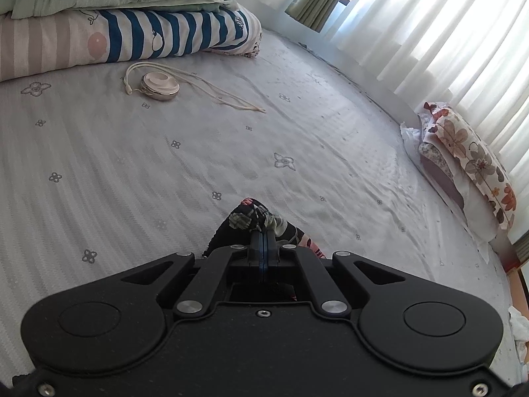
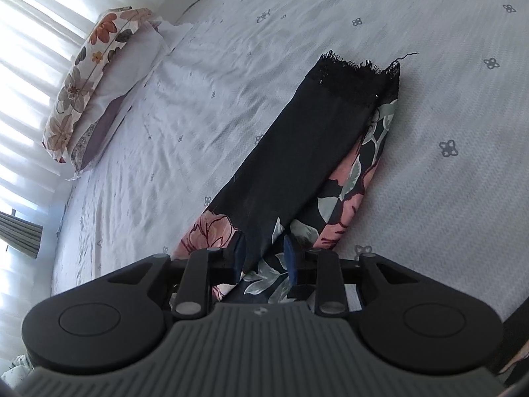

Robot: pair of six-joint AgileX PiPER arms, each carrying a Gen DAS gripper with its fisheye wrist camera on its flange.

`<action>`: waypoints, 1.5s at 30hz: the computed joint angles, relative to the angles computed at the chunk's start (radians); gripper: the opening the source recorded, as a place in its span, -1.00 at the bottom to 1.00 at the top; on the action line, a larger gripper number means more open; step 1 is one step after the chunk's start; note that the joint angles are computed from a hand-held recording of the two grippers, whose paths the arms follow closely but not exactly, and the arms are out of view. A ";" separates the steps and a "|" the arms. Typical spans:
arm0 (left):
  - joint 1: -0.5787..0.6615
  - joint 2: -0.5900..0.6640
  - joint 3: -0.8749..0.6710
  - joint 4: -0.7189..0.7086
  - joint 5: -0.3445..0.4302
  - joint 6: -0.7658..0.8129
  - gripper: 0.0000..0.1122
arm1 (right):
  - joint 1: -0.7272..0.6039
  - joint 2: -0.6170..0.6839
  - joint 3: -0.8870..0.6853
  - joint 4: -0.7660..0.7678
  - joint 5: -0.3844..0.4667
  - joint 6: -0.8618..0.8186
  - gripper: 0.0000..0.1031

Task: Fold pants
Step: 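Hold the waistband with the left tool while the right tool lifts the lace hem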

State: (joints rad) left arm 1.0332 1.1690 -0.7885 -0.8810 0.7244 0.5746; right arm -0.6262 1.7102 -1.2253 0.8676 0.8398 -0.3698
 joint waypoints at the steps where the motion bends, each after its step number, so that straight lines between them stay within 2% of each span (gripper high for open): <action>1: -0.009 0.006 0.004 0.002 -0.014 -0.001 -0.97 | 0.005 0.005 0.003 0.005 -0.016 0.001 -0.22; 3: -0.027 0.018 0.006 0.009 -0.037 -0.004 -0.97 | 0.013 0.011 0.015 0.031 -0.054 -0.015 -0.10; 7: -0.061 0.044 0.000 0.032 -0.079 -0.028 -0.97 | 0.026 0.020 0.034 0.094 -0.122 -0.058 -0.14; 13: -0.134 0.075 -0.012 0.089 -0.155 -0.092 -0.97 | 0.046 0.011 0.090 0.220 -0.284 -0.128 -0.13; 17: -0.175 0.095 -0.015 0.140 -0.197 -0.152 -0.97 | 0.046 0.042 0.092 0.330 -0.319 -0.222 -0.14; 19: -0.188 0.105 -0.014 0.162 -0.214 -0.175 -0.97 | 0.057 0.057 0.082 0.358 -0.334 -0.235 -0.24; 20: -0.195 0.107 -0.013 0.174 -0.221 -0.191 -0.97 | 0.061 0.066 0.073 0.350 -0.337 -0.216 -0.38; 21: -0.200 0.107 -0.013 0.183 -0.224 -0.204 -0.97 | 0.067 0.069 0.062 0.317 -0.343 -0.174 -0.90; 23: -0.203 0.104 -0.016 0.196 -0.223 -0.218 -0.97 | 0.089 0.054 0.053 0.210 -0.381 -0.076 -0.95; 27: -0.178 0.080 -0.028 0.173 -0.183 -0.191 -0.97 | 0.093 -0.031 0.079 0.113 -0.416 -0.056 -0.96; 29: -0.154 0.058 -0.038 0.164 -0.146 -0.179 -0.97 | 0.048 -0.081 0.089 0.149 -0.368 -0.098 -0.96; 33: -0.066 -0.006 -0.057 0.138 -0.024 -0.119 -0.97 | -0.086 -0.182 0.110 0.187 -0.217 -0.167 -0.97; 36: 0.045 -0.064 -0.061 0.092 0.101 -0.038 -0.97 | -0.217 -0.242 0.112 0.161 -0.063 -0.175 -0.97; 40: 0.226 -0.127 -0.059 0.043 0.276 0.084 -0.97 | -0.387 -0.300 0.133 0.127 0.099 -0.221 -0.97; 45: 0.456 -0.167 -0.050 0.001 0.478 0.219 -0.97 | -0.537 -0.323 0.174 0.112 0.198 -0.300 -0.97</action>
State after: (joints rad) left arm 1.4892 1.0017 -0.8387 -0.8796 1.2025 0.7932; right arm -1.1628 1.3867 -1.0510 0.9795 1.0375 -0.6703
